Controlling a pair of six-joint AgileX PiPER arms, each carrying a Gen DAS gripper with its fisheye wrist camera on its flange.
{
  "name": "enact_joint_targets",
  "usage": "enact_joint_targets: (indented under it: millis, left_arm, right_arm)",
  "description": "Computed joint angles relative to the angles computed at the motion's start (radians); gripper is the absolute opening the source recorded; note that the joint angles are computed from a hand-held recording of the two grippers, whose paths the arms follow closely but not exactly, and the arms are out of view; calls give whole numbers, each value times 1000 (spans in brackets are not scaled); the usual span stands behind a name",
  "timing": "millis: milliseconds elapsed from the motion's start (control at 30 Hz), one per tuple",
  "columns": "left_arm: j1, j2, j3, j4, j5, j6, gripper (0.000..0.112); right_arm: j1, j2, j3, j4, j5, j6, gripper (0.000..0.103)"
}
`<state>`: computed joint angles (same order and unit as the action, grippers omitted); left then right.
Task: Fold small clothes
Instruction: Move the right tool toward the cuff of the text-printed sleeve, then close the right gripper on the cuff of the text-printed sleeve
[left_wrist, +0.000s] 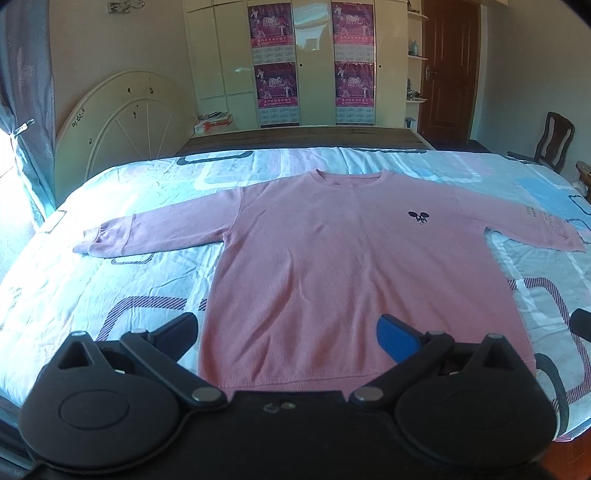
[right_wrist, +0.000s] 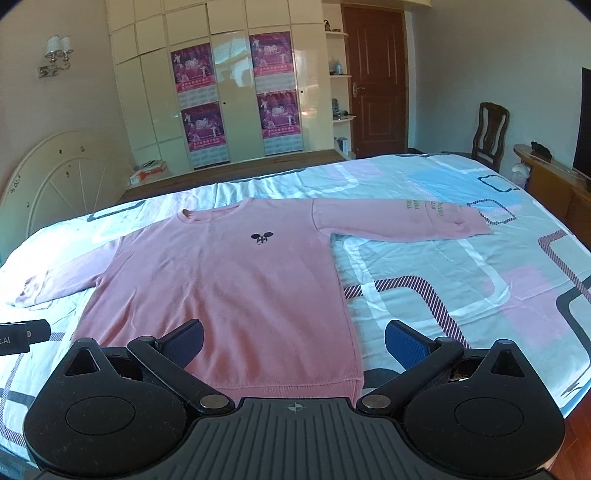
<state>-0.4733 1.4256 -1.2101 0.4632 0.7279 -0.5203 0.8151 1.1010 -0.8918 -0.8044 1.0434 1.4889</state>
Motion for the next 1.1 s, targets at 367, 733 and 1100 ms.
enact_joint_targets:
  millis: [367, 733, 1100]
  left_arm:
    - [146, 261, -238, -248, -66, 349, 103]
    - [149, 523, -539, -277, 10, 344, 103]
    - [31, 871, -1032, -132, 220, 154, 101]
  right_arm:
    - [-203, 182, -87, -19, -119, -14, 103]
    - [-466, 291, -103, 17, -280, -136, 103]
    - [-1003, 509, -114, 291, -712, -651, 102]
